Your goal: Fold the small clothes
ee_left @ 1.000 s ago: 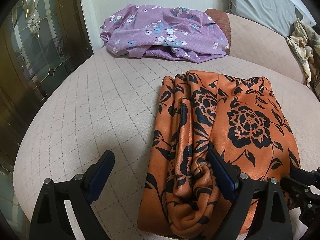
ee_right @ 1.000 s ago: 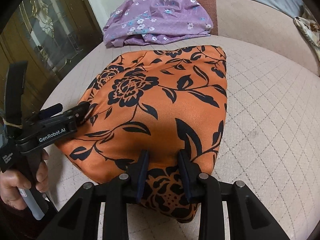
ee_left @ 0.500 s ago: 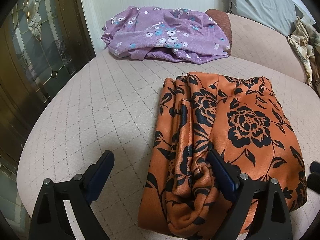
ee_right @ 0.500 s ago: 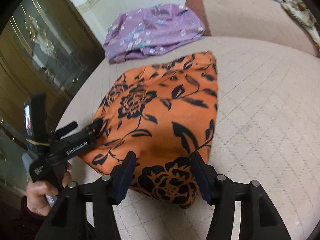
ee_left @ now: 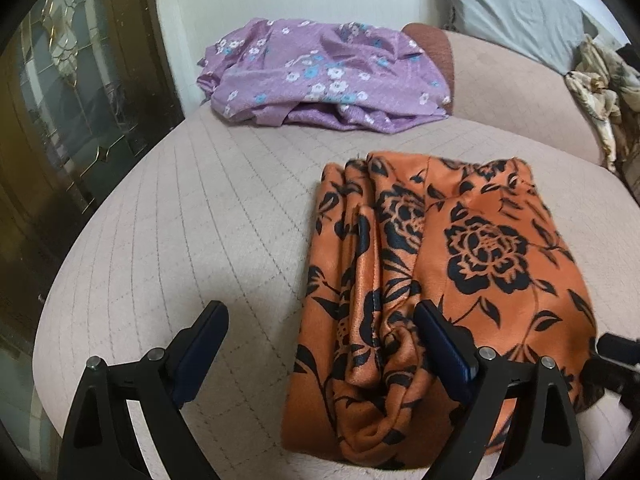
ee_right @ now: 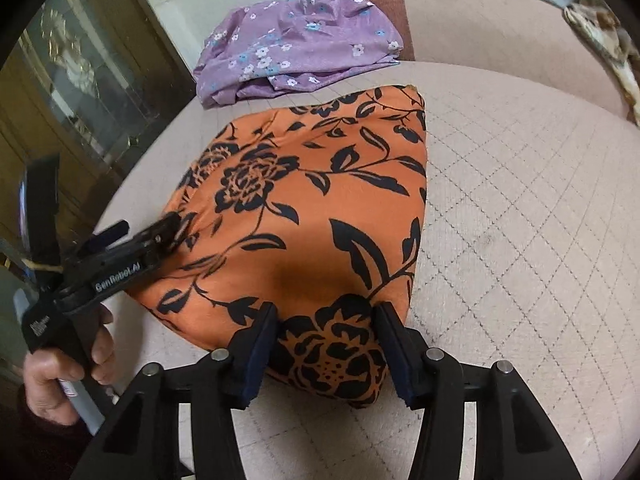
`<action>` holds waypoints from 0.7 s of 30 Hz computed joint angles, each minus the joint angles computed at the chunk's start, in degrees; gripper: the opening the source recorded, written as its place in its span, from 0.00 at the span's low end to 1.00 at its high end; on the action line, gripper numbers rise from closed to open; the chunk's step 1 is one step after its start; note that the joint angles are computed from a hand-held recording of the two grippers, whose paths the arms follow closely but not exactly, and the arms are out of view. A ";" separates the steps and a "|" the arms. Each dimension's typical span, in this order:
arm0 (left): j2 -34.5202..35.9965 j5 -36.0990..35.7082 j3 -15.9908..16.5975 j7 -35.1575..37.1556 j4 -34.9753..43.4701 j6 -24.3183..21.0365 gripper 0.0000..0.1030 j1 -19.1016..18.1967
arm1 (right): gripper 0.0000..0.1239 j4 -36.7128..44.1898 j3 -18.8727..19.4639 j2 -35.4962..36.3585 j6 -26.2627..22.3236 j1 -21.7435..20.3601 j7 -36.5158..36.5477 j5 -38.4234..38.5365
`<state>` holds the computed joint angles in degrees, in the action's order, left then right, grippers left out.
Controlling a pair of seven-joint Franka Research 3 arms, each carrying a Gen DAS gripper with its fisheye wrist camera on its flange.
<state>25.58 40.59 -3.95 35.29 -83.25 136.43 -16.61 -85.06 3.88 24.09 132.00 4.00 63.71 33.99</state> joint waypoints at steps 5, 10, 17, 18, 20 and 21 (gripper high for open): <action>-4.02 0.85 0.67 -3.04 -4.15 4.18 0.91 1.76 | 0.49 1.37 0.82 0.33 0.20 -2.90 -0.99 6.54; -5.60 -9.40 -2.02 -0.91 -8.17 12.64 0.91 7.82 | 0.54 6.81 1.76 4.91 -4.05 -6.11 2.40 12.75; -0.76 -34.61 -10.05 16.58 -5.04 14.56 0.91 14.75 | 0.57 19.23 5.16 16.99 -12.92 -11.36 10.22 20.28; 0.05 -35.87 -10.00 17.74 -3.92 13.75 0.91 14.47 | 0.58 20.72 5.74 18.46 -13.76 -11.87 10.99 20.93; 1.32 -37.30 -9.52 19.11 -1.94 12.06 0.91 13.60 | 0.59 24.54 6.78 21.80 -15.77 -12.54 12.44 21.45; 1.99 -37.98 -9.39 19.73 -0.91 11.26 0.91 13.33 | 0.59 26.40 6.99 23.21 -16.66 -12.50 13.30 20.98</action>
